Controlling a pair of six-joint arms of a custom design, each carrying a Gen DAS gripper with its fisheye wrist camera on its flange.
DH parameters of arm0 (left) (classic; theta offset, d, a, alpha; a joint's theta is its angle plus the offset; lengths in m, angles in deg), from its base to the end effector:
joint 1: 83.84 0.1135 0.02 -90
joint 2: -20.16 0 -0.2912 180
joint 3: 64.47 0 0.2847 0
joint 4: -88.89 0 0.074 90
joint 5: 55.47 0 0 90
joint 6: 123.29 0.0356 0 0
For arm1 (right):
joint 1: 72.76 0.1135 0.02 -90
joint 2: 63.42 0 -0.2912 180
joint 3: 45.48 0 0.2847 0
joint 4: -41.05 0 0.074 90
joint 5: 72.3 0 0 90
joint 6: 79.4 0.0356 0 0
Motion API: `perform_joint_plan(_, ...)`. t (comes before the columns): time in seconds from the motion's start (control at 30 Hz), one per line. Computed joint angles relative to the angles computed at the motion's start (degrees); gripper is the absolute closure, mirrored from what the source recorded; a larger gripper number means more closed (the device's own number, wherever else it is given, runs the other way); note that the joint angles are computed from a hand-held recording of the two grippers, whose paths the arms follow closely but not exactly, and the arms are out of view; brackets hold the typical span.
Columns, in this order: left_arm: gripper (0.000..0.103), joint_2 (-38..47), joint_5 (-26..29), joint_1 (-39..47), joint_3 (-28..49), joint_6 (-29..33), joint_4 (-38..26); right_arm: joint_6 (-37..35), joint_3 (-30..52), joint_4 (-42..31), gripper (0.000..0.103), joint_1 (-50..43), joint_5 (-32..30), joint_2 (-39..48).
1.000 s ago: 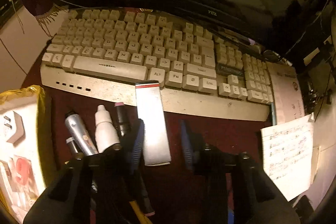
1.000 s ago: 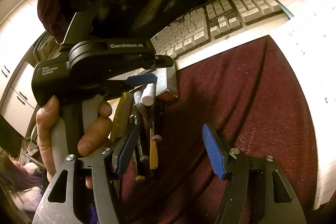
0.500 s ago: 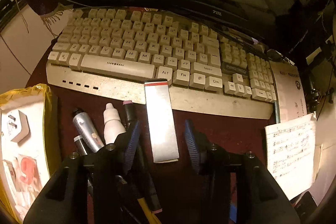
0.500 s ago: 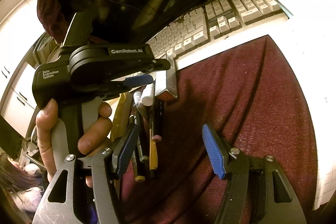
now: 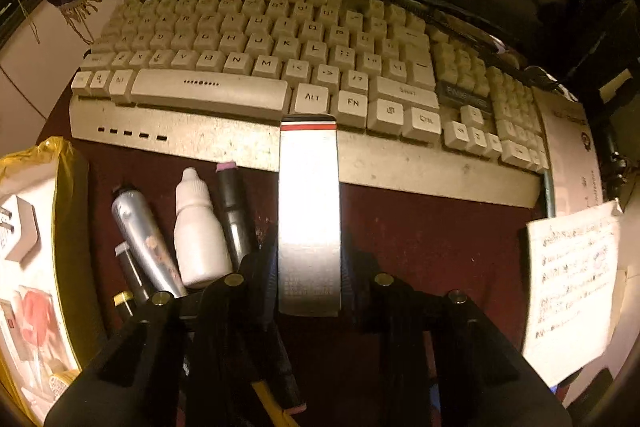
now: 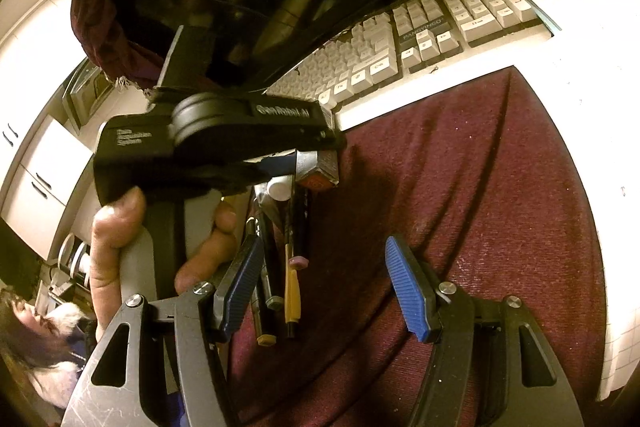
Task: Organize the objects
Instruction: 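Grasp the tall white box with red stripe using the left gripper, then grasp the barcoded grey box with the right gripper while left gripper holds the white box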
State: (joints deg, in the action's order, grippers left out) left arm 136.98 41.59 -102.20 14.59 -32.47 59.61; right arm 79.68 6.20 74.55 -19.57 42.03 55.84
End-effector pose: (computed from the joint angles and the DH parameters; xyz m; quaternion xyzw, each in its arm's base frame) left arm 0.3964 -0.1362 0.0984 0.1750 0.9624 -0.0899 0.1871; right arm 0.2269 0.2787 0.0447 0.2172 0.8415 0.3115 0.3843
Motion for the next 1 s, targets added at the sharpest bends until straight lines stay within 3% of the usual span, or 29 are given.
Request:
perform_joint_plan(0.1,0.079,-2.87,1.37,0.84,-3.31,0.94,0.71,0.23,-0.15,0.26,0.045,0.01,0.27,0.06)
perform_joint_plan(0.27,0.079,-8.49,8.54,4.02,-9.21,2.14,0.19,1.04,-0.93,1.13,0.045,0.12,1.65,-0.04)
perform_joint_plan(0.5,0.079,-17.82,10.19,5.23,-20.13,5.42,2.34,3.52,-3.10,3.78,0.045,-0.24,3.30,-0.22)
perform_joint_plan(0.67,0.079,-26.04,5.67,3.47,-31.68,7.56,10.86,0.91,-3.05,6.61,0.045,-0.68,1.79,0.31)
perform_joint_plan(1.0,0.079,-25.95,11.19,7.32,-39.65,2.81,23.80,-4.80,-0.82,10.68,0.046,-2.62,-9.44,3.00)
